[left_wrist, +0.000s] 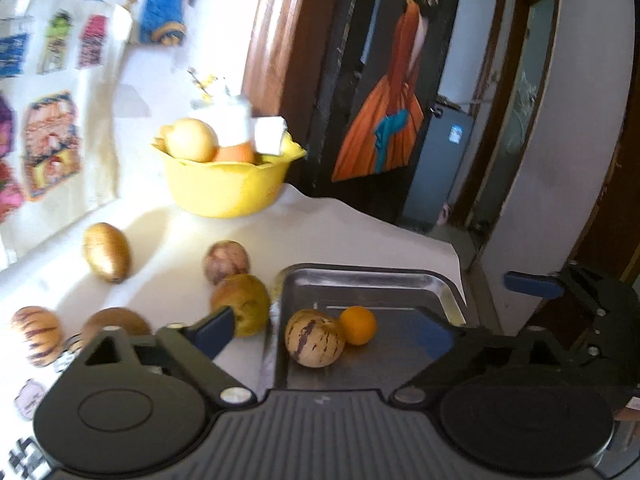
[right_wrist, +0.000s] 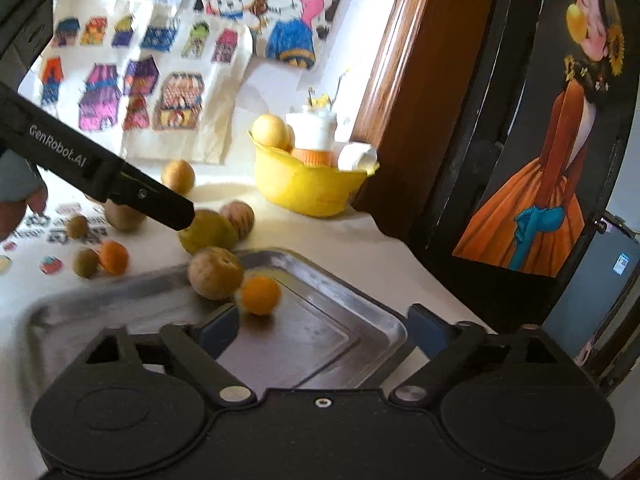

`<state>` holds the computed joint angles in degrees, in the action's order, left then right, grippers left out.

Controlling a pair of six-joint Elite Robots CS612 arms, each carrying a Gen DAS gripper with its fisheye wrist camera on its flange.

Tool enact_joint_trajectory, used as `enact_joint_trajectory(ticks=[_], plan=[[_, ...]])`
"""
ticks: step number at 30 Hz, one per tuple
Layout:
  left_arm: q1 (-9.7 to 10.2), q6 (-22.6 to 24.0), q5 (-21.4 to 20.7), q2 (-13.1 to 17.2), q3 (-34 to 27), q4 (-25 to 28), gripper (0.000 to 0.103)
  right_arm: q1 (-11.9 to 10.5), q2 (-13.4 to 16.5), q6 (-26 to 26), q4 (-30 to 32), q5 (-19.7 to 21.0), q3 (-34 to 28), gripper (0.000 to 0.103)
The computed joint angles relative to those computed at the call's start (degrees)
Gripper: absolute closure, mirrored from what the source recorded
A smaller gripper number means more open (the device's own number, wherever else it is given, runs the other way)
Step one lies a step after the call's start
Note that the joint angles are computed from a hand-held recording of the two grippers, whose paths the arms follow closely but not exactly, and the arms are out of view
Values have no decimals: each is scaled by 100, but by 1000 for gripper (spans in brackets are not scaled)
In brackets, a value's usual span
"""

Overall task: Organize fruits
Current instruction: 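Lower the pepino into the tray and open the left tool while the right tool releases the orange there, then withdraw both open tools from the tray back toward the loose fruits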

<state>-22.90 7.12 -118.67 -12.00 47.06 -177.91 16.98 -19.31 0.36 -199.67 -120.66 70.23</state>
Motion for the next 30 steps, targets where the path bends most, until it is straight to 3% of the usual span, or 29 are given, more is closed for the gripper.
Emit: enact_joint_trajectory(ticks=[6,14,30], plan=[[120,-274,156,-369,859,-777,1,217,-118,111,-279,-41,141,1],[296,-112,261,-686,1750,-1420,0,508,-231,350,-205,87,276,1],[660,130,414,-920,2493,-1367,0,947,-301,526,691,339,254,1]])
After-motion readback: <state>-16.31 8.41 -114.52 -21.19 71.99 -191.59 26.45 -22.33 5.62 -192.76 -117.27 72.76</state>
